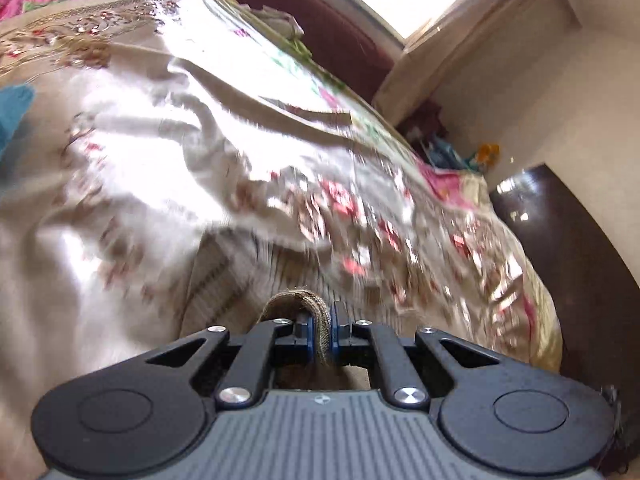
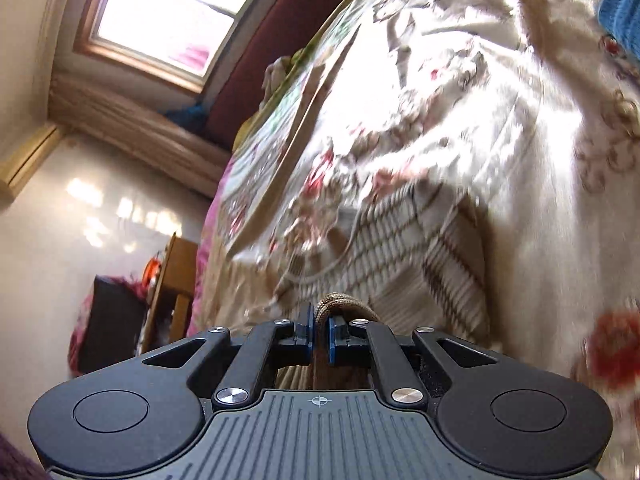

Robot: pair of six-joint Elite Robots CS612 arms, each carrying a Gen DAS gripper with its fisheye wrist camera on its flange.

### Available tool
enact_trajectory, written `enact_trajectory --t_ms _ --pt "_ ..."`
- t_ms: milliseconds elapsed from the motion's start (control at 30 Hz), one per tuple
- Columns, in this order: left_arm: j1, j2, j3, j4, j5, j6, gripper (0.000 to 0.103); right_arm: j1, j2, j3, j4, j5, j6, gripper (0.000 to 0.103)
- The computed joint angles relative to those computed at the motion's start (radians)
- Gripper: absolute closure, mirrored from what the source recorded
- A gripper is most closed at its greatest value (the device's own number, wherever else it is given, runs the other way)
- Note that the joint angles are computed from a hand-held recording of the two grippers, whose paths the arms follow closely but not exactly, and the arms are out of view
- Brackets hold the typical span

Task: Fold small clothes
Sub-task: 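Grasp the hem with both grippers and fold it over the body, then open both grippers and lift them off the folded hem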

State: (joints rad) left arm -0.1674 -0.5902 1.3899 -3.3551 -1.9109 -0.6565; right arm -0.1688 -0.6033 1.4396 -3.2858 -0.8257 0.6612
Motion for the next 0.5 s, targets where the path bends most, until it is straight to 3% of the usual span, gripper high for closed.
enact_trajectory --t_ms 200,233,300,333,367,500 --pt "-0.009 0.07 -0.109 0.096 0.048 -0.028 0.089 0.015 0.079 -0.128 0.094 -0.094 0.066 0.09" --pt "-0.009 0.071 -0.106 0.097 0.059 -0.032 0.089 0.016 0.082 -0.134 0.102 -0.093 0.057 0.088" --pt "-0.006 0.069 -0.091 0.076 0.064 -0.045 0.087 0.017 0.08 -0.13 0.109 -0.099 0.031 0.074" --pt "-0.004 0.066 -0.082 0.066 0.069 -0.053 0.086 0.019 0.077 -0.127 0.111 -0.112 0.012 0.058" --pt "-0.002 0.063 -0.076 0.061 0.073 -0.059 0.086 0.02 0.072 -0.12 0.108 -0.13 -0.008 0.052" --pt "0.003 0.048 -0.051 0.068 0.099 -0.056 0.078 0.031 0.054 -0.103 0.101 -0.215 -0.128 0.052"
